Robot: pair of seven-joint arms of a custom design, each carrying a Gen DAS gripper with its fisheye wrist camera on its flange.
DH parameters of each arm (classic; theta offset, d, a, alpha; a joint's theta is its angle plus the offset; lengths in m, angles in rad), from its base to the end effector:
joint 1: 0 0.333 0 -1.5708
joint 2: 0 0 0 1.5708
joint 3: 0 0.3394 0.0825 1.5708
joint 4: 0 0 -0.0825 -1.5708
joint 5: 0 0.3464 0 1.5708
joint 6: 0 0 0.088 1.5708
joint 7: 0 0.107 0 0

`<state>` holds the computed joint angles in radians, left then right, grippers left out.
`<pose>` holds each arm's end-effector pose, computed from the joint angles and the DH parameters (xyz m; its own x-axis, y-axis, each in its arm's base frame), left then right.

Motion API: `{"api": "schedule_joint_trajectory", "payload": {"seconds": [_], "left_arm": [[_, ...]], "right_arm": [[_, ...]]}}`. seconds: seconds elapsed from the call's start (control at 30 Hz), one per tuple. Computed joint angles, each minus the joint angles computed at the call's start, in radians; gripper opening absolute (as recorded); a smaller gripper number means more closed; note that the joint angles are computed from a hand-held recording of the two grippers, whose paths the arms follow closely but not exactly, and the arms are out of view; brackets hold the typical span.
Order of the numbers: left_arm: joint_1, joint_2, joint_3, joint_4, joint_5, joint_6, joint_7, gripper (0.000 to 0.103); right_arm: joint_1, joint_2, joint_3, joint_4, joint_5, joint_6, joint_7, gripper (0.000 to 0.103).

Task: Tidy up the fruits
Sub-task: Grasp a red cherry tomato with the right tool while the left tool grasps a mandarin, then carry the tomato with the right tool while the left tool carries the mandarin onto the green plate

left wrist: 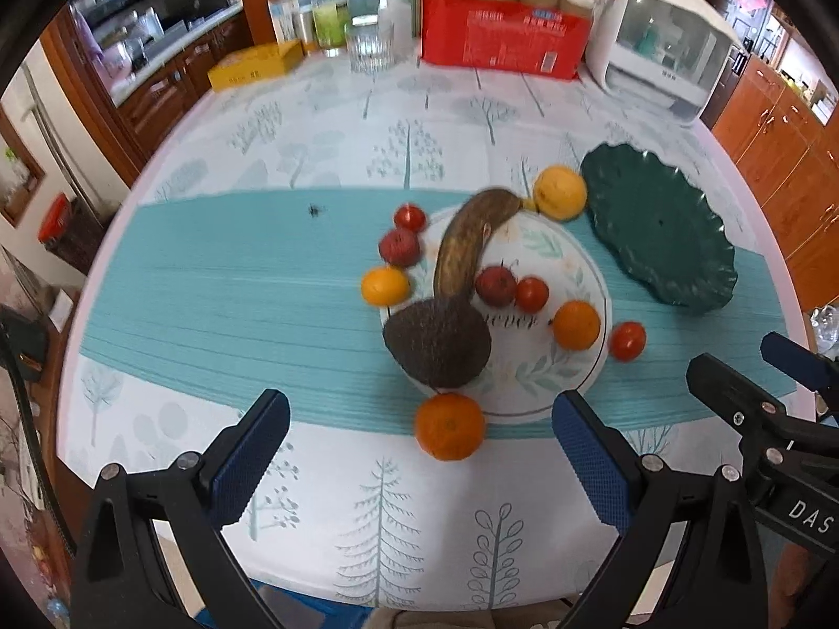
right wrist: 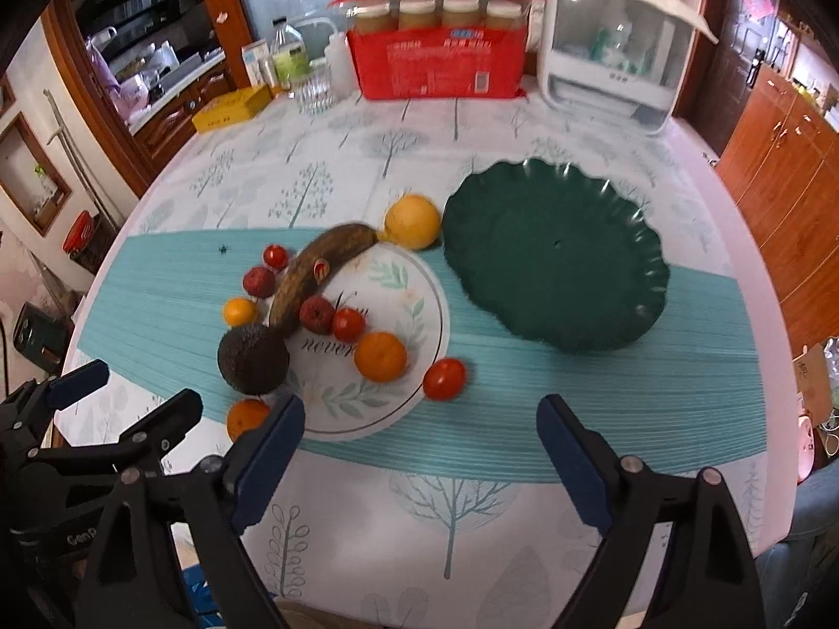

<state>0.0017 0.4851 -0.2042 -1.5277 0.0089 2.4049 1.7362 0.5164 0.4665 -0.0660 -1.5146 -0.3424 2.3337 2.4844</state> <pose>0.6917 -0.1130 0.4614 -0.3291 -0.9440 0.0213 -0.8691 0.2940 -0.3979 0.6257 0.3063 0.4681 -0.2459 -0.9687 -0.0342 -0.8614 0.2346 -0.4506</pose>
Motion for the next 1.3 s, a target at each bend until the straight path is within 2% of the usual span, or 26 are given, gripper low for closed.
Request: {"api": "schedule_joint_trajectory", "payload": {"seconds": [0.23,0.4,0.53,0.63,0.77,0.83,0.9,1.07,1.3], "left_arm": [[0.003,0.052,0.013,0.012,0.009,-0.025,-0.033,0.100],[0.023,0.103,0.009,0.042,-0.012,-0.070,-0.053,0.099],[0.037,0.140,-0.001,0.070,-0.035,-0.099,-0.057,0.098],[0.040,0.159,-0.009,0.080,-0.046,-0.101,-0.052,0.096],[0.036,0.165,-0.020,0.075,-0.051,-0.089,-0.034,0.093],[0.031,0.178,-0.026,0.093,-0.054,-0.102,-0.025,0.092],[0.027,0.185,-0.033,0.101,-0.059,-0.110,-0.013,0.086],[0.016,0.209,-0.038,0.140,-0.074,-0.153,-0.002,0.049],[0.013,0.206,-0.037,0.137,-0.083,-0.150,0.006,0.043]], "right_arm": [[-0.022,0.031,0.009,-0.018,0.054,0.042,-0.026,0.086],[-0.042,0.064,0.011,-0.019,0.116,0.060,-0.061,0.077],[-0.049,0.076,-0.004,-0.038,0.129,0.093,-0.071,0.073],[-0.072,0.085,0.000,-0.054,0.168,0.127,-0.096,0.067],[-0.087,0.108,0.000,-0.043,0.210,0.132,-0.128,0.056],[-0.089,0.120,-0.002,-0.034,0.220,0.133,-0.143,0.054],[-0.094,0.133,0.002,-0.021,0.235,0.133,-0.167,0.051],[-0.112,0.161,0.019,0.007,0.290,0.138,-0.227,0.035],[-0.096,0.167,0.000,0.007,0.295,0.149,-0.256,0.032]]}}
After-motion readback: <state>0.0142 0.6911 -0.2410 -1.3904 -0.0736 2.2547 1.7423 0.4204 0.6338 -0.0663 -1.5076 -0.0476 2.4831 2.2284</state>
